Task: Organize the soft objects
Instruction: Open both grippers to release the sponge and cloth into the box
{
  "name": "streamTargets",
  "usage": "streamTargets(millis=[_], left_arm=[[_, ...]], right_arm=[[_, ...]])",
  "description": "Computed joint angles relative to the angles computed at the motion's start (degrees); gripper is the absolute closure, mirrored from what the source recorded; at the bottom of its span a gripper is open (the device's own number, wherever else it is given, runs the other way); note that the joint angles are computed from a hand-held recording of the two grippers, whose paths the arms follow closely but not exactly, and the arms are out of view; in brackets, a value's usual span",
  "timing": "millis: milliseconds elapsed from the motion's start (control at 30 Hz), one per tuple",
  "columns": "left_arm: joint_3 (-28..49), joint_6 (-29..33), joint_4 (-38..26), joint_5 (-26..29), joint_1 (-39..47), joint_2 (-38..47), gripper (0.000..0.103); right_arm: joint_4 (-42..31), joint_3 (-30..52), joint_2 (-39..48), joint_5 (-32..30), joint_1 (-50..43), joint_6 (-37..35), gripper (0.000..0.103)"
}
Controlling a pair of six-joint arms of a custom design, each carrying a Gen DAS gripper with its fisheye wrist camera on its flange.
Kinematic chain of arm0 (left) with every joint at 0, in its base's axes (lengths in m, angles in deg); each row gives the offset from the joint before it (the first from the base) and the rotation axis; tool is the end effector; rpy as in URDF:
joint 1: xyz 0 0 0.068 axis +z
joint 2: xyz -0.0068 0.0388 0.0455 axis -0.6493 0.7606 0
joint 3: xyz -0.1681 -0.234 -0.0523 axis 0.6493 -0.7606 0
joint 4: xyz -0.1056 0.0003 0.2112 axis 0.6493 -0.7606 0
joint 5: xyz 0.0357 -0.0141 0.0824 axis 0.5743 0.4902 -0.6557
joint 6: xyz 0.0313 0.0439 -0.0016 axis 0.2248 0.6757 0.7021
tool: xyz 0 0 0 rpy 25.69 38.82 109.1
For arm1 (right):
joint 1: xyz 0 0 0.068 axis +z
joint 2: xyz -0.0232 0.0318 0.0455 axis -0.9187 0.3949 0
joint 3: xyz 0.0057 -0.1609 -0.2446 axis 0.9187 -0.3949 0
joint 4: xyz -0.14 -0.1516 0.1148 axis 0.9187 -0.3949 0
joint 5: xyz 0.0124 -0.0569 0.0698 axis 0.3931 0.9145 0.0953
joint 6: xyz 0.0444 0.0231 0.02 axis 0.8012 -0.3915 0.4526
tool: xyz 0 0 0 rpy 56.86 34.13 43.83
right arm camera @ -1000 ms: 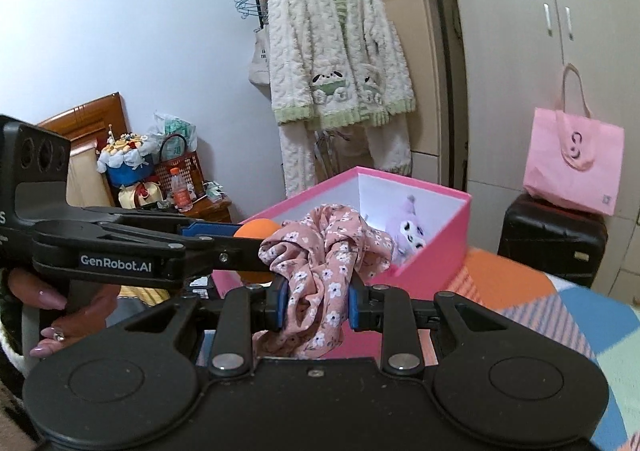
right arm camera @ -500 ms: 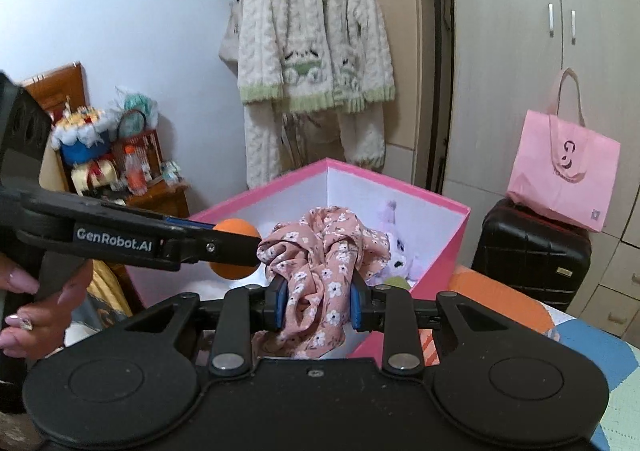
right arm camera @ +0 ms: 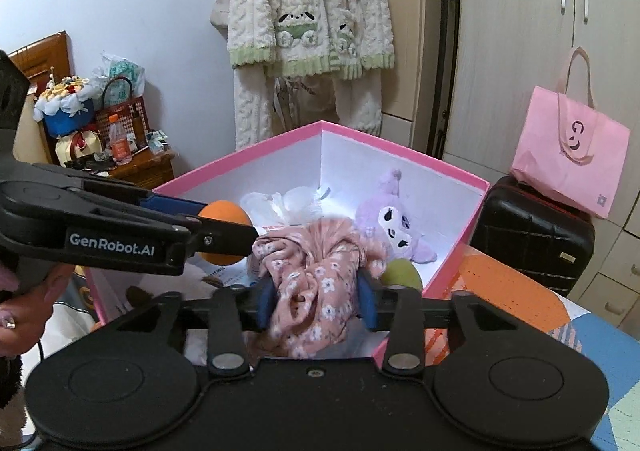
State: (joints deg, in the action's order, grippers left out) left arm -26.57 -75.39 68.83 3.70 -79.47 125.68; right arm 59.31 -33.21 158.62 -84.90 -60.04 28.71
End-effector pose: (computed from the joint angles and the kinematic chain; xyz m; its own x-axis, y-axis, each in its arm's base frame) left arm 0.3169 -0.2425 0.1606 -0.5648 -0.0430 -0.8241 0.1872 0.9659 -0.1787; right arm 0.3150 0.0504 0.1776 -0.4597 -0.3180 -0.8292 -0.5570 0.8305 -0.0097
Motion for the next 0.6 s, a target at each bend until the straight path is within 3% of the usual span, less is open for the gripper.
streamTargets(millis=[167,367,600], left_arm=[[-1.41,0.11,0.75,0.83,-0.76,-1.62,0.039],[-3.92,-1.01,0.90,0.95,-1.78,-4.59,0.030],[-6.17,-0.01,-0.54,-3.79,-5.18,-8.42,0.023]], right_arm=[[0.71,-1.68,-2.17,-1.83,-1.74,0.75,0.051],[2.48,-6.43,-8.48,-4.09,-4.69,0.81,0.048],[2.91,-11.48,-14.75,-6.24,-7.92,-0.20,0.044]])
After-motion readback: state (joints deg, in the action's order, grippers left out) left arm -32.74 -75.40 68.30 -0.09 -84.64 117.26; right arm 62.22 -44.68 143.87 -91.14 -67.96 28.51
